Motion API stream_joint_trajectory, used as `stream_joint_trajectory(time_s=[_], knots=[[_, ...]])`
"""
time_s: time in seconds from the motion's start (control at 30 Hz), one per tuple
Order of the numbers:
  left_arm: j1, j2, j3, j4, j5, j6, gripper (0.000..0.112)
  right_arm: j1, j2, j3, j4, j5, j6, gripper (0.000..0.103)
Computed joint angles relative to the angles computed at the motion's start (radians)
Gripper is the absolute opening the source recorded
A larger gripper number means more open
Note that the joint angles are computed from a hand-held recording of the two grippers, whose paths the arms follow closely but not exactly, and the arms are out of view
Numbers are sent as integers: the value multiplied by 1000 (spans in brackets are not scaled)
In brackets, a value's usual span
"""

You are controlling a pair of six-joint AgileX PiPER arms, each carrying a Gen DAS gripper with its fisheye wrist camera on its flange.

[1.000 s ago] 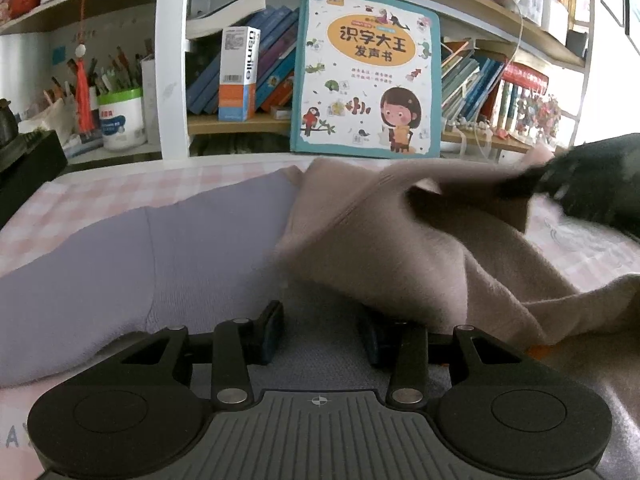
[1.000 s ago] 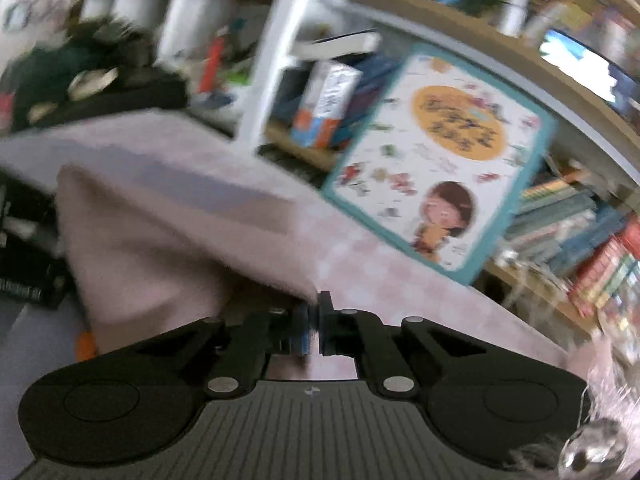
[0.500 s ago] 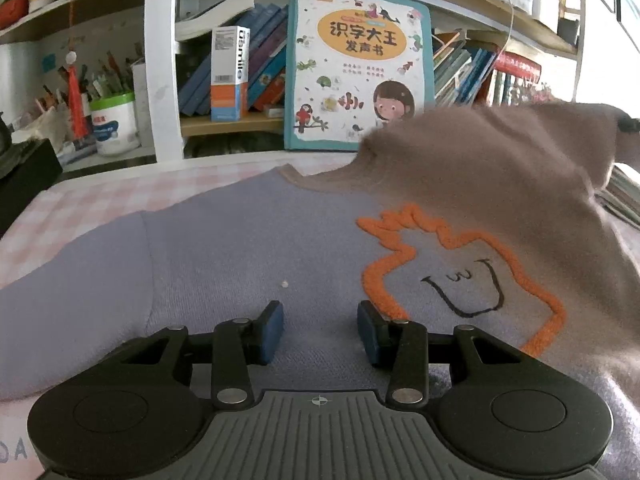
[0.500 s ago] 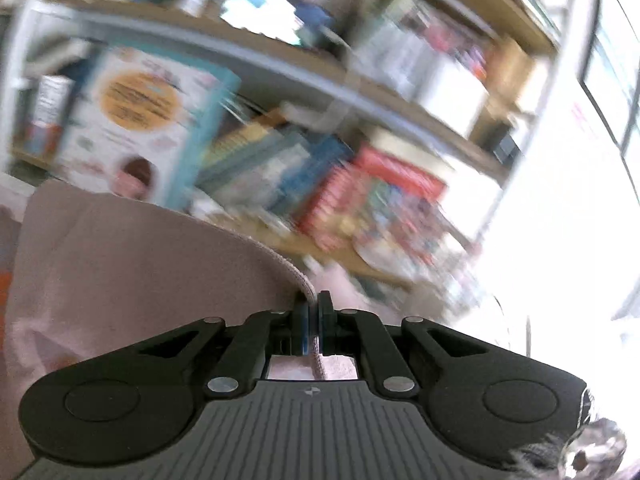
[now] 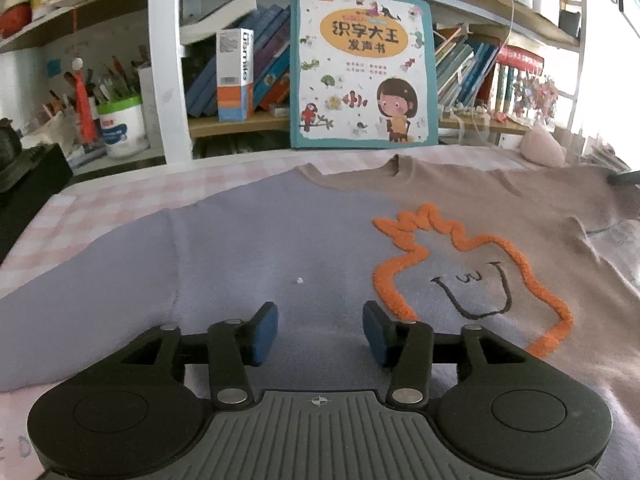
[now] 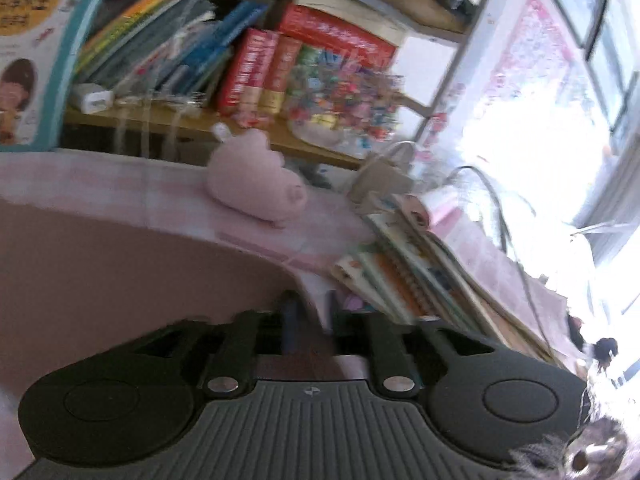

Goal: Fold clothes

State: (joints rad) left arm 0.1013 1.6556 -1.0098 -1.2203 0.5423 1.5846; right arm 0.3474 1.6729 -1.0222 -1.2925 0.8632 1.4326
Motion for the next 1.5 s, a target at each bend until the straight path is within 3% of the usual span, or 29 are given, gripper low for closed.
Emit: stream_joint_trajectory(time_s=[0.13,0.33,0.47,0.63,0.77,0.87,0.97,1.03,1.27,1.33,1.43,1.5], knots=[[51,-50,36,0,35,-1,49,51,-117,101,57,-157,1,46],[149,-97,61,77,108,-111,49,149,-271,254,327,-477,-137,52],[176,-69,36,117,137,-195,49,227,-295,295,427,-575,-174,52],[146,-53,42,142,29,-247,49,331,-314,315,283,-522,39,51],[144,-24,25,107,15,-207,48,350,-293,331,194,-486,177,48],[121,5,0,90,-10,-171,37,383,-277,334,107,-453,286,34],[108,53,-75,142,35,-197,14,425,-258,334,31,-414,373,13],[89,96,-143,189,56,-223,9,436,-255,337,-1,-410,435,11],[-16,202,-300,311,-43,-298,5,488,-227,315,-23,-352,493,10],[15,208,-324,258,28,-292,4,505,-208,305,-32,-298,503,10],[135,216,-360,123,237,-303,4,529,-167,274,-14,-174,486,10],[168,195,-337,118,263,-305,3,516,-165,274,-19,-180,485,10]])
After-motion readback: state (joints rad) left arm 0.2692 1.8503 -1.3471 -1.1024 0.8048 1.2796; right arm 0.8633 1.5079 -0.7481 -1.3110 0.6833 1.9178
